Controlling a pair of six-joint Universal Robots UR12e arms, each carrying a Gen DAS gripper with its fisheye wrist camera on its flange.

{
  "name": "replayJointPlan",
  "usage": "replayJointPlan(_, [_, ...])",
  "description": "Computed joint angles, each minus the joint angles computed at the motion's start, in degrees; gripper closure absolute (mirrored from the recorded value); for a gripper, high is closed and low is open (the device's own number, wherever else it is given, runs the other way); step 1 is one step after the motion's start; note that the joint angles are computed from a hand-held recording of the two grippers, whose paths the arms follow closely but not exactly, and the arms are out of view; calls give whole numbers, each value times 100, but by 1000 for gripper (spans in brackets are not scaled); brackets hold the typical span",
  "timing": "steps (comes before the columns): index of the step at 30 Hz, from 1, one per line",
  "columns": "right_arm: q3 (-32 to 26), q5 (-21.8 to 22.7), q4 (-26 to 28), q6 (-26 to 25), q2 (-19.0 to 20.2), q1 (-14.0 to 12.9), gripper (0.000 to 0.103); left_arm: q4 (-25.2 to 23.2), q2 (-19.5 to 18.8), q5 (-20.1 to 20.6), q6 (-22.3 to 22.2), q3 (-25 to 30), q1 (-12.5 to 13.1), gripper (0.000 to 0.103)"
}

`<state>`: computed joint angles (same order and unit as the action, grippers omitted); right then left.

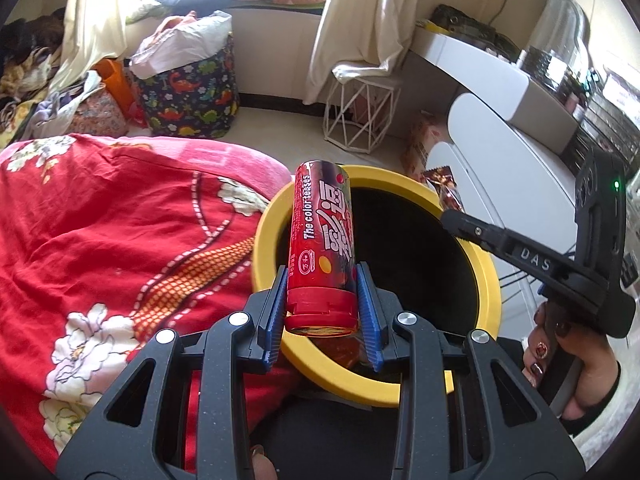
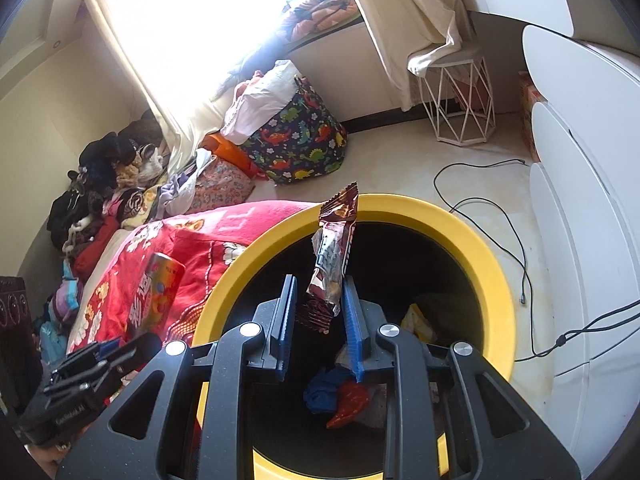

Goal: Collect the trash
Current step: 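Open both tools to drop the tube and wrapper into the bin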

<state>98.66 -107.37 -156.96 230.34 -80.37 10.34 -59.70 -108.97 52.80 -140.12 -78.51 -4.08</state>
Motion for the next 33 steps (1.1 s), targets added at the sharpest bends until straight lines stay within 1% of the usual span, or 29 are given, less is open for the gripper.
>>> replayJointPlan(8, [87,-47,-18,113,-63,-31,80,-241,11,109,274,-28,-125,77])
replayJointPlan(12, [136,-20,-66,140,-99,-61,79,-457,-26,141,448,22,-187,77])
replayJointPlan(16, [203,-4,-131,170,-149,-87,78,-568,-73,150,530,85,-243,77])
replayJointPlan(18, [227,59,-158,170,-168,-107,74,-590,-91,150,551,110,-270,77])
replayJointPlan(20, [238,36,-158,196,-174,-99,66,-610,-104,154,572,132,-292,77])
replayJointPlan(23, [267,32,-166,230,-206,-97,59,-606,-110,162,573,143,-315,77])
replayJointPlan(27, [303,-82,-119,250,-269,-84,52,-590,-102,145,578,138,-314,77])
replayJointPlan(29, [324,-121,-116,253,-297,-79,46,-559,-100,161,553,132,-315,77])
replayJointPlan(31, [326,-196,-59,236,-328,-63,41,-522,-90,171,508,117,-307,70])
replayJointPlan(33, [318,-279,-3,178,-350,-40,36,-501,-78,147,443,107,-288,59])
